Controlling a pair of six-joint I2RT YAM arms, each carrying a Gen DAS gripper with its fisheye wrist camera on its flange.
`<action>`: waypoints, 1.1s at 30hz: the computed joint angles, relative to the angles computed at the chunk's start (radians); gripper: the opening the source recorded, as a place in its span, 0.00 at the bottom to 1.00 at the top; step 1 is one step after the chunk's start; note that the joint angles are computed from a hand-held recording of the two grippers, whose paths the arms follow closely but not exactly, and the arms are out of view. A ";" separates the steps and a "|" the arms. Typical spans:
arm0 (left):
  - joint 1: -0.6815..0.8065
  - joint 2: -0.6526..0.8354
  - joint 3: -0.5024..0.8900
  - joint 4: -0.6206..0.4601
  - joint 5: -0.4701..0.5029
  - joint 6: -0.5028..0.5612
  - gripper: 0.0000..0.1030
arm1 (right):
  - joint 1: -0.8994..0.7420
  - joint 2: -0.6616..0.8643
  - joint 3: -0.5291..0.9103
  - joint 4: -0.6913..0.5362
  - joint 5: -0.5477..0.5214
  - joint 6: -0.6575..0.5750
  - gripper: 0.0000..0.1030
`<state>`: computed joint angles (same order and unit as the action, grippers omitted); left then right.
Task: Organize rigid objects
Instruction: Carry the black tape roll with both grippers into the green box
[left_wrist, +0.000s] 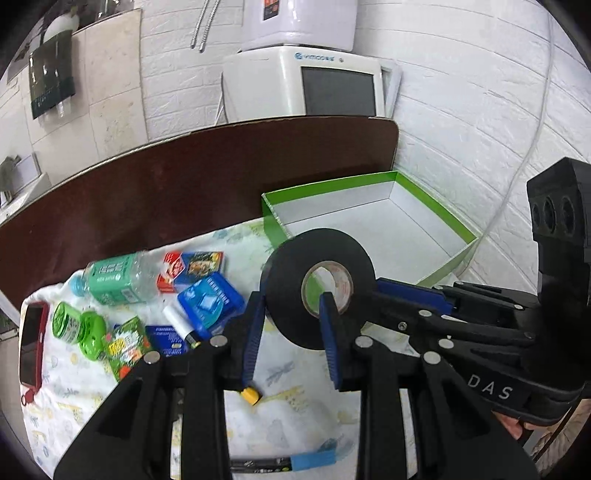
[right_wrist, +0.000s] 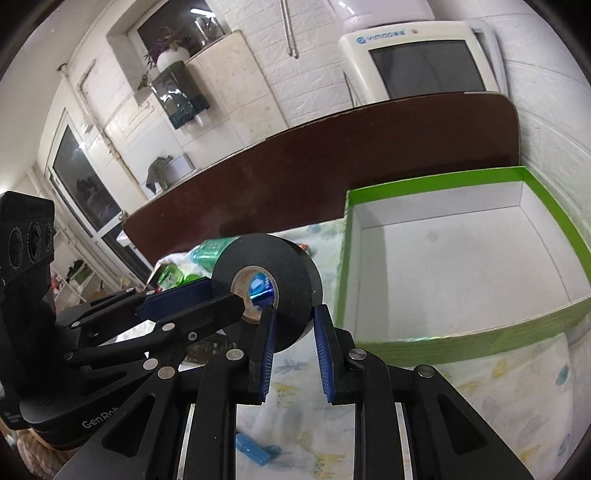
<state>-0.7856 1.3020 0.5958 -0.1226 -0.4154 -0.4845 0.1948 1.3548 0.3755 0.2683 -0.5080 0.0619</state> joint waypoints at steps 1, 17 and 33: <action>-0.001 0.021 0.023 0.005 0.004 0.013 0.26 | -0.032 0.000 0.008 -0.012 -0.015 -0.011 0.23; 0.042 0.556 0.531 0.003 0.227 0.123 0.26 | -0.430 0.263 0.199 -0.045 -0.161 -0.134 0.23; 0.051 0.827 0.824 -0.065 0.365 0.142 0.19 | -0.535 0.468 0.350 -0.039 -0.155 -0.144 0.23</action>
